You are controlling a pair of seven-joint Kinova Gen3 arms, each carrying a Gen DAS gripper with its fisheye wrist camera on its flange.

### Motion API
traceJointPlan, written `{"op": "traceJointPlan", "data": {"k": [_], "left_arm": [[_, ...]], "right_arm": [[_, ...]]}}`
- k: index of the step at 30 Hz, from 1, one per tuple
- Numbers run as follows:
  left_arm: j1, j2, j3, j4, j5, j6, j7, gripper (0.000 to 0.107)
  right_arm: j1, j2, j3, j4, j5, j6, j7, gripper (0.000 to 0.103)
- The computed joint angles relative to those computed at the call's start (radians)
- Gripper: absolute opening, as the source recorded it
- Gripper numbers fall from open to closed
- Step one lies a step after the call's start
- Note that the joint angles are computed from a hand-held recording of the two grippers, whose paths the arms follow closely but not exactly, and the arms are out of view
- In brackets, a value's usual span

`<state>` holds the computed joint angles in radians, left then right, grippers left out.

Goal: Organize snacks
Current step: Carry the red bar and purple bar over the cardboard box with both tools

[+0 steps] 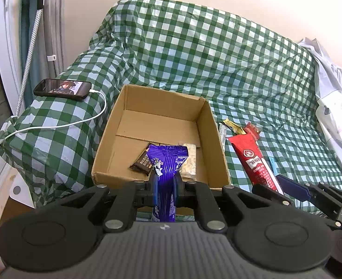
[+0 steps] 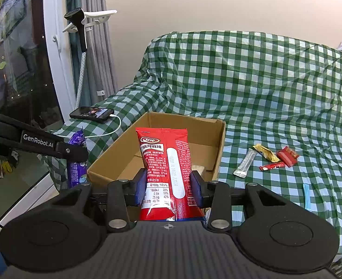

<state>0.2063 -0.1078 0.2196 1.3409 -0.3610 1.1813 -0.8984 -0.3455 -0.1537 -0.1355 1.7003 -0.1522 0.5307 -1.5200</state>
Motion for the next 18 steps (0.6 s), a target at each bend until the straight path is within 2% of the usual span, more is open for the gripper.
{"op": "traceJointPlan", "data": {"k": [18], "left_arm": [[-0.002, 0.007, -0.009, 0.015, 0.007, -0.009, -0.002, 0.012]], "right_arm": [[0.001, 0.004, 0.003, 0.003, -0.004, 0.005, 0.003, 0.042]]}}
